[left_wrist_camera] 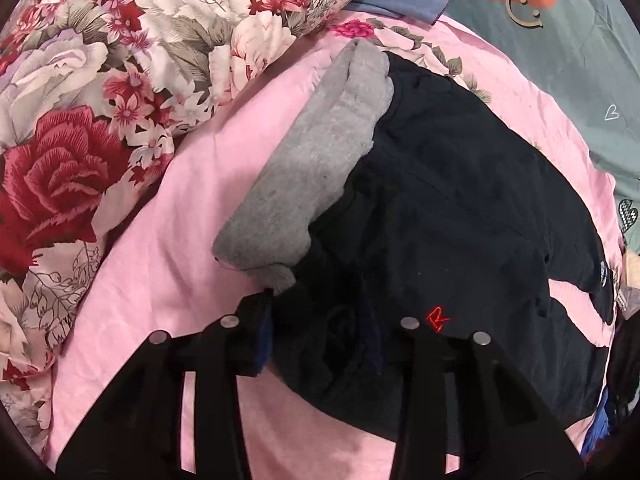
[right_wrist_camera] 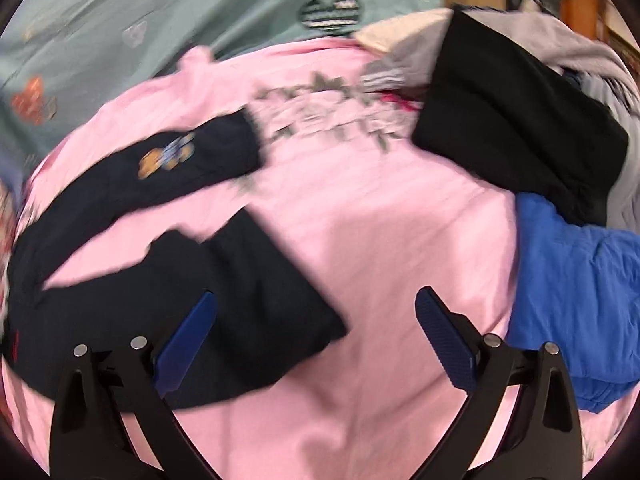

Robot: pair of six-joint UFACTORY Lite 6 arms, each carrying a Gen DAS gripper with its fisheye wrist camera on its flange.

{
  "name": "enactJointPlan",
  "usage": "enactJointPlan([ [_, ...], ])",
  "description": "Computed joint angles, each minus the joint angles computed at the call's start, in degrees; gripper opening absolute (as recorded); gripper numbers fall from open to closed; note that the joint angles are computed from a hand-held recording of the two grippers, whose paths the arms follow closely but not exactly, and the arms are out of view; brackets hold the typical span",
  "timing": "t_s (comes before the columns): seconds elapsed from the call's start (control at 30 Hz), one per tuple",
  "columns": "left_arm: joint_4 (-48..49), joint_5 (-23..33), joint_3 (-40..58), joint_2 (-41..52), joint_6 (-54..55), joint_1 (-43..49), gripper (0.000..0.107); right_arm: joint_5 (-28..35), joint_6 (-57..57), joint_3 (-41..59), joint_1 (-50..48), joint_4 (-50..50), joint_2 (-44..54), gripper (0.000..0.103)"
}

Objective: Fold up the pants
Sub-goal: 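Grasp the waistband with the left tool while the right tool grasps the leg hem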

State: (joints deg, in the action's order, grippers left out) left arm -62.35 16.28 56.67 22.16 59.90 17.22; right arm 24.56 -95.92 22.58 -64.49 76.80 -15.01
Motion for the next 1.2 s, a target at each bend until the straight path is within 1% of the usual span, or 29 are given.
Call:
enactJointPlan([
  [0.03, 0.5, -0.3, -0.1, -0.1, -0.3, -0.3, 0.037, -0.1, -0.8, 1.3, -0.2, 1.5, 2.3, 0.100],
  [0.1, 2.5, -0.5, -0.2, -0.4, -2.5, -0.6, 0.038, -0.6, -1.4, 4.1, 0.9, 3.4, 7.0, 0.092],
  [0.17, 2.0, 1.6, -0.5, -0.9, -4.2, 0.5, 0.045, -2.6, -2.1, 6.4, 5.0, 3.4, 12.4, 0.091],
  [0.2, 0.8, 2.6, -0.8, -1.2, -3.9, 1.0, 0.050, -3.5, -2.5, 7.4, 7.3, 3.2, 15.0, 0.087],
  [0.23, 0.7, 3.3, -1.1, -1.6, -4.0, 1.2, 0.056, -6.2, -4.7, 7.5, 10.5, 5.3, 16.7, 0.086],
  [0.27, 2.1, 4.1, -0.7, -1.4, -5.3, 1.1, 0.057, -9.3, -9.3, 6.6, 12.9, 9.7, 16.0, 0.079],
  [0.3, 3.3, 3.8, -0.7, -1.5, -6.2, 0.4, 0.061, -10.5, -12.0, 6.0, 14.4, 12.1, 15.3, 0.069],
  [0.33, 4.2, 4.0, -0.5, -1.3, -6.8, 0.1, 0.067, -9.3, -13.0, 5.3, 15.1, 12.4, 14.2, 0.047],
  [0.37, 6.4, 4.3, -0.2, -1.2, -8.3, -0.6, 0.069, -8.0, -11.6, 5.3, 15.1, 10.6, 13.8, 0.023],
  [0.4, 9.5, 3.4, -0.1, -1.3, -11.2, -1.7, 0.069, -6.8, -8.3, 5.7, 14.8, 7.5, 13.5, 0.010],
  [0.43, 10.4, 2.8, 0.2, -1.2, -12.0, -2.3, 0.064, -5.8, -6.0, 5.9, 14.0, 5.9, 12.8, 0.010],
  [0.47, 10.9, 1.7, 0.0, -1.2, -12.4, -3.0, 0.052, -6.8, -6.0, 5.1, 13.6, 6.7, 10.4, 0.010],
  [0.5, 12.8, 0.3, -0.5, -1.7, -13.7, -3.5, 0.034, -7.8, -7.0, 3.9, 12.6, 7.8, 7.1, 0.009],
  [0.53, 12.4, 1.4, -0.5, -2.0, -12.6, -3.2, 0.020, -6.5, -5.9, 3.1, 10.3, 6.5, 4.5, 0.009],
  [0.57, 12.8, 2.4, -0.8, -3.2, -12.6, -2.9, 0.015, -2.7, -4.1, 2.3, 5.7, 3.5, 1.5, 0.009],
  [0.6, 15.5, 2.1, -2.2, -5.6, -15.0, -3.0, 0.015, 0.1, -4.7, 1.5, 2.1, 2.5, -0.4, 0.009],
  [0.63, 20.5, -0.5, -4.0, -7.9, -19.8, -3.7, 0.007, 0.7, -7.6, -0.4, -0.2, 3.8, -3.0, 0.008],
  [0.67, 24.6, -3.6, -6.1, -10.0, -24.5, -3.3, 0.007, -0.8, -12.9, -1.5, -1.7, 7.5, -3.3, 0.006],
  [0.7, 26.2, -4.2, -6.7, -11.5, -27.4, -2.6, 0.007, -3.0, -18.9, -1.4, -1.4, 13.4, -1.3, 0.006],
  [0.77, 22.9, -0.5, -5.9, -11.3, -26.2, 0.4, 0.007, -10.0, -29.0, 0.0, 1.6, 25.4, 7.6, 0.006],
  [0.83, 20.7, 1.0, -6.0, -10.1, -23.4, 1.3, 0.010, -12.6, -34.2, 0.6, 3.6, 30.7, 9.4, 0.014],
  [0.87, 19.1, 0.1, -7.8, -11.1, -20.9, 1.6, 0.012, -13.7, -34.2, -0.1, 2.9, 29.8, 6.7, 0.029],
  [0.9, 18.2, -0.3, -9.1, -12.1, -19.3, 1.9, 0.016, -12.4, -31.8, -2.7, 1.5, 26.4, 1.6, 0.060],
  [0.93, 16.8, -0.2, -10.0, -12.9, -17.2, 2.5, 0.018, -9.2, -27.1, -4.6, -0.9, 20.6, -2.5, 0.073],
  [0.97, 14.9, 0.7, -10.7, -13.5, -15.1, 3.9, 0.018, -4.2, -22.7, -7.2, -4.8, 14.6, -7.1, 0.090],
  [1.07, 10.5, 2.2, -11.0, -13.6, -10.7, 6.4, 0.018, 5.4, -13.0, -11.8, -14.8, -3.3, -16.1, 0.093],
  [1.1, 10.0, 2.9, -11.3, -13.7, -10.0, 7.0, 0.018, 7.6, -8.8, -11.0, -16.7, -9.3, -15.8, 0.093],
  [1.17, 8.9, 3.8, -12.4, -14.4, -8.9, 7.3, 0.018, 14.3, -1.7, -8.3, -21.2, -19.0, -9.5, 0.093],
  [1.2, 8.2, 3.9, -12.7, -14.6, -8.4, 6.9, 0.026, 15.9, -0.2, -7.9, -22.2, -21.3, -8.3, 0.093],
])
